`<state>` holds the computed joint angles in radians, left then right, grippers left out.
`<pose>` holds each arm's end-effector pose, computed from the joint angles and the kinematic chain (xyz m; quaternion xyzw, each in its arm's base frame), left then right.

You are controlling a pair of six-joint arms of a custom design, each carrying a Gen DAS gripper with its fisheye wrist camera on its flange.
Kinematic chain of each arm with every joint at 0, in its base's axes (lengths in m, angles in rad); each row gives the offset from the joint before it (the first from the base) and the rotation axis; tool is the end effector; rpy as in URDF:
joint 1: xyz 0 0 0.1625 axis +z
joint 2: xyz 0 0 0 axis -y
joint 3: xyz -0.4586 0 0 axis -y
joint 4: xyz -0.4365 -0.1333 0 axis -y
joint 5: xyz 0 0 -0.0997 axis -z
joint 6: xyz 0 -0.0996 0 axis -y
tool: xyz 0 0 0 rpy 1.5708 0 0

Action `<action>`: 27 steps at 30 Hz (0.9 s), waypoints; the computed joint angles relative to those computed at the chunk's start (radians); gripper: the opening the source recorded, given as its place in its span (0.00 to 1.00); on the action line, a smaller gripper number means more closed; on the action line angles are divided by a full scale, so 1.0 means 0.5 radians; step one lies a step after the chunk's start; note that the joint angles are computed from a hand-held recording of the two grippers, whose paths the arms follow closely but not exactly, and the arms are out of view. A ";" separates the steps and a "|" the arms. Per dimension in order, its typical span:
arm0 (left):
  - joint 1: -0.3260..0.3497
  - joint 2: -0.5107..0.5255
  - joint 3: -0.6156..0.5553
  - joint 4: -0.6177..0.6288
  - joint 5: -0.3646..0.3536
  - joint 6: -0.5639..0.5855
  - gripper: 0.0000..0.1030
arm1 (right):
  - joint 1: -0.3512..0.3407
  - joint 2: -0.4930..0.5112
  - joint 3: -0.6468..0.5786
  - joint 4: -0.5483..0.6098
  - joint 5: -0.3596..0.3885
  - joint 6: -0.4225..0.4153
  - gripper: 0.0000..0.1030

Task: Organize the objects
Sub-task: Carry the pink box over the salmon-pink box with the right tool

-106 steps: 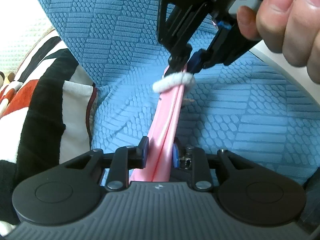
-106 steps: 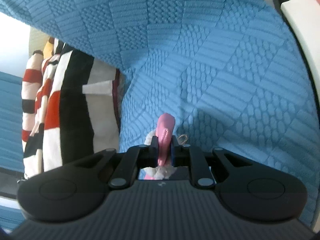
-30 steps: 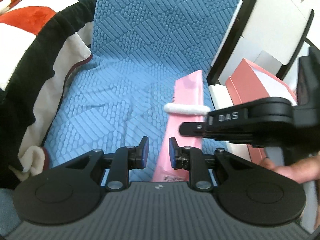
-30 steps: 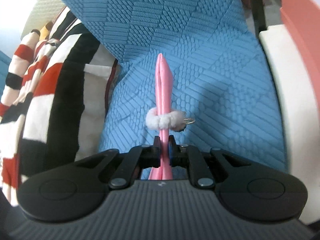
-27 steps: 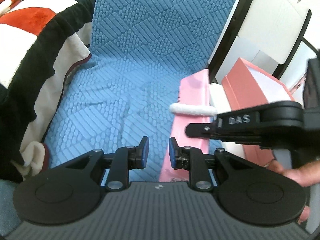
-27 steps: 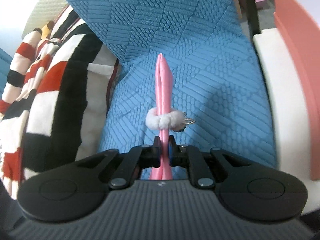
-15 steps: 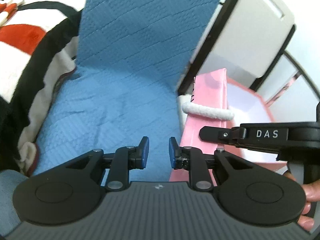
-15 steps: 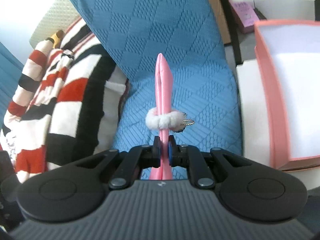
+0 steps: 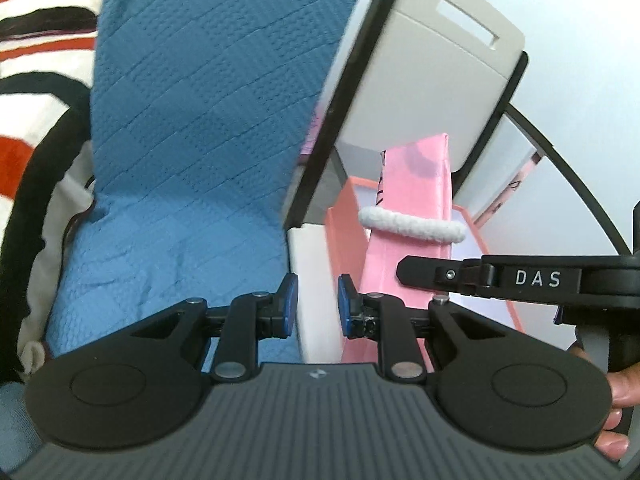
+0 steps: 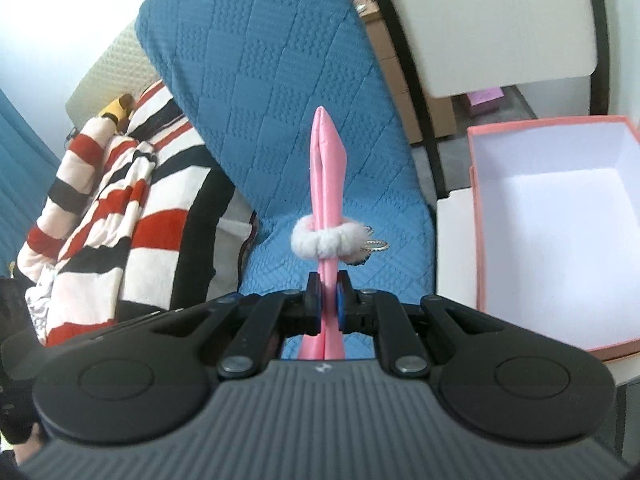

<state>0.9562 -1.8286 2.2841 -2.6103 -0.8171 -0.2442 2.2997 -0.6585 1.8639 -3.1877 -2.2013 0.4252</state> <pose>-0.0651 -0.4416 0.4083 0.0599 0.8947 -0.3901 0.2090 0.4834 -0.4294 0.0016 0.0782 -0.9295 0.3284 0.1484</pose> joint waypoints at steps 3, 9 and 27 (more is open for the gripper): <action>-0.036 0.108 -0.042 -0.049 0.001 -0.005 0.23 | -0.022 -0.068 0.059 -0.032 -0.009 -0.020 0.10; -0.084 0.390 -0.158 -0.198 -0.020 0.026 0.23 | -0.084 -0.179 0.187 -0.110 -0.054 -0.059 0.10; 0.094 1.058 -0.456 -0.363 -0.161 0.161 0.23 | -0.466 -0.277 0.509 -0.408 -0.041 -0.054 0.10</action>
